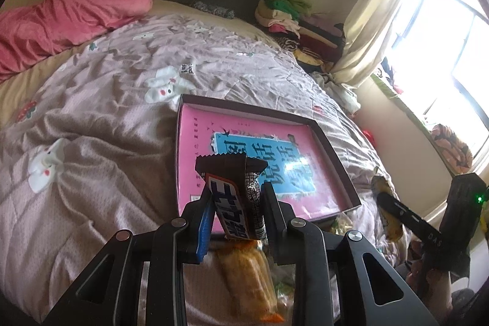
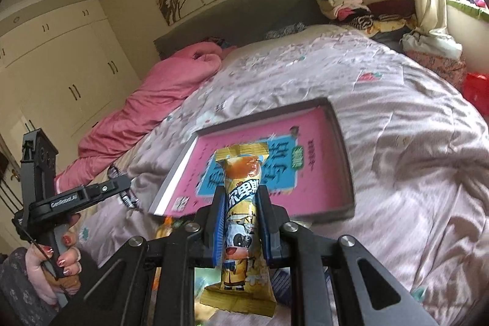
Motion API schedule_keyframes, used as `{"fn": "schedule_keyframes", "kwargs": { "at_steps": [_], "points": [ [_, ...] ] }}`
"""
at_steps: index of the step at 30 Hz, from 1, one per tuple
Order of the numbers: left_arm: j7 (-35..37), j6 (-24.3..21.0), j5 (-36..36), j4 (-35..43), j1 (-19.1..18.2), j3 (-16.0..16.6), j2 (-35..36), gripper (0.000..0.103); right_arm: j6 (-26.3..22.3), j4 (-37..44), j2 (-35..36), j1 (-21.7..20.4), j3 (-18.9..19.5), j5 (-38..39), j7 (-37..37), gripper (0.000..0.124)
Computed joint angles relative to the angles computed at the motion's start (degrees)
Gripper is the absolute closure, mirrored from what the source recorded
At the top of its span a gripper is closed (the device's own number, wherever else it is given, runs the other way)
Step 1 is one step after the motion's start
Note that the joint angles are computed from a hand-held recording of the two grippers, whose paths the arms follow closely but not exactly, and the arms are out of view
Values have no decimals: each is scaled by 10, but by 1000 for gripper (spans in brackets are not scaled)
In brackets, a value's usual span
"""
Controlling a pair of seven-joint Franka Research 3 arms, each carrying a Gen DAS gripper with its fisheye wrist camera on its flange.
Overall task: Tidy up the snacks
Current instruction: 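Lift the chocolate bar with the left tool while the right tool carries the yellow bar over the pink tray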
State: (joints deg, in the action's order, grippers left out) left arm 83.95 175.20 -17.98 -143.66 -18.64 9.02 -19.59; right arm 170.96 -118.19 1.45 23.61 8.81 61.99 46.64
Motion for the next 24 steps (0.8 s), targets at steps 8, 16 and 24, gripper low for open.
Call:
{"fn": "schedule_keyframes", "kwargs": {
  "at_steps": [8,16,24],
  "points": [
    [-1,-8,0,30,17,-10,31,73,28,42,34,-17,3,3,-8,104],
    [5,-48,-14,70,59,-46,73,73,47,76,63,-36,13,-25,11,104],
    [-35,-87,46,97,124,-103,106,73,51,100,92,-52,20,-84,62,104]
  ]
}}
